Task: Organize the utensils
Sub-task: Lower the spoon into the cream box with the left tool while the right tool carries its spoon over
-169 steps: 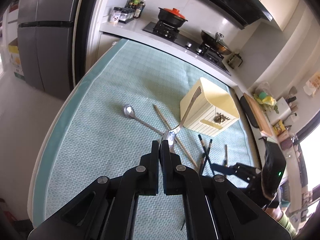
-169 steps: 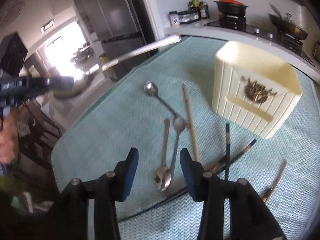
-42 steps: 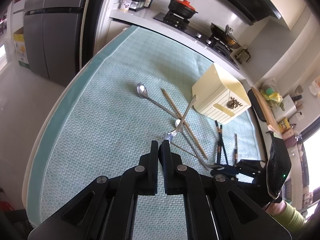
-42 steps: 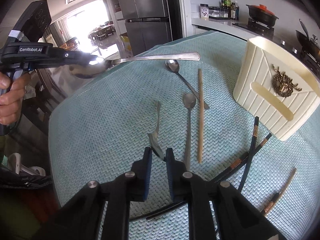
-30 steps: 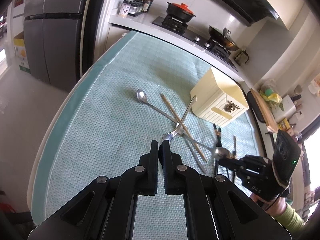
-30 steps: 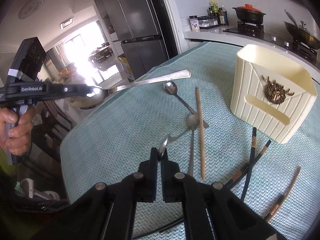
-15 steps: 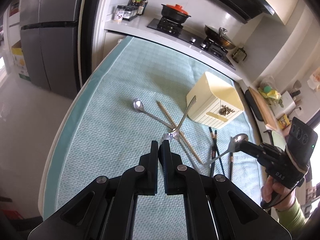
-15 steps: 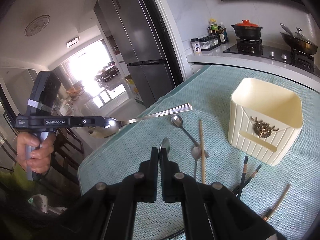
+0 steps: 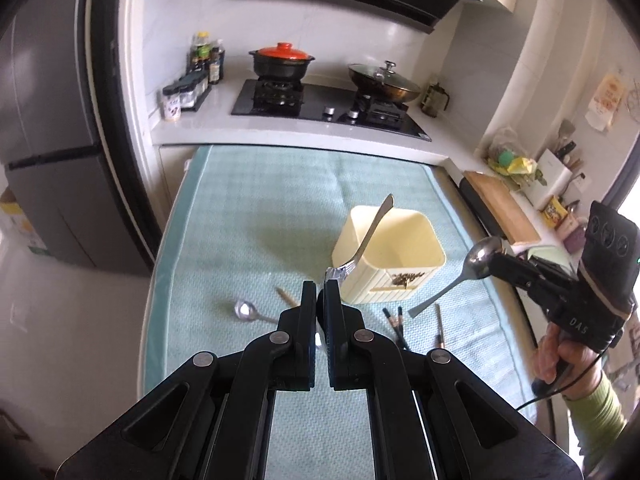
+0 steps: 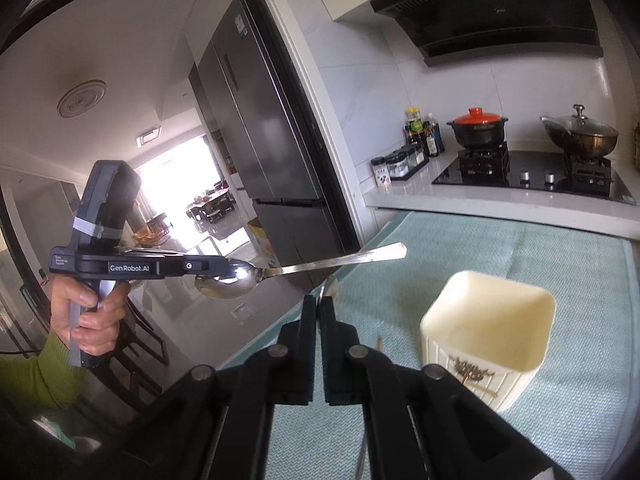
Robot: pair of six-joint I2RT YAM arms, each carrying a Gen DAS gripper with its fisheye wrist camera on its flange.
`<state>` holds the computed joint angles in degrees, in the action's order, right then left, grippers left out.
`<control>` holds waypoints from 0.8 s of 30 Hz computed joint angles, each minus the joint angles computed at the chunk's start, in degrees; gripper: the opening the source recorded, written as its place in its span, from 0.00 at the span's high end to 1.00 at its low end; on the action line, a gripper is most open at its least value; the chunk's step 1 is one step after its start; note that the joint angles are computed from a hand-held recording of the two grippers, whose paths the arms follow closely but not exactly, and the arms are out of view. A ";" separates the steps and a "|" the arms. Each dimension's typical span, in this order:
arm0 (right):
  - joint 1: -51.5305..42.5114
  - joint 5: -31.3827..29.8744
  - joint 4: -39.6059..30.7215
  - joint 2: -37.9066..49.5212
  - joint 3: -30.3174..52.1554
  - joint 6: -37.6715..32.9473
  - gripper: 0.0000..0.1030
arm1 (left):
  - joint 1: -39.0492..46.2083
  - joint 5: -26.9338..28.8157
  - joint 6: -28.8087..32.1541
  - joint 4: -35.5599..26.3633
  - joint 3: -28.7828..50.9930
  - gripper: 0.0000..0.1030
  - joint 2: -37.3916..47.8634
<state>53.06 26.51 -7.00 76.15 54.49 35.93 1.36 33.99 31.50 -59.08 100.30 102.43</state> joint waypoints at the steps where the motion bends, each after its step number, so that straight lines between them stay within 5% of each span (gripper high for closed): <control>1: -1.01 0.01 -0.73 -0.77 0.91 -0.89 0.98 | -1.70 -1.36 -0.16 -0.67 2.63 0.99 0.63; 11: -15.99 -7.11 -4.05 -4.15 3.54 -5.43 0.98 | -18.99 -18.54 0.06 0.48 12.17 0.99 7.83; 24: -27.71 -17.02 10.39 4.99 -10.67 -1.03 0.98 | -29.50 -31.96 -1.54 3.62 16.21 0.99 23.20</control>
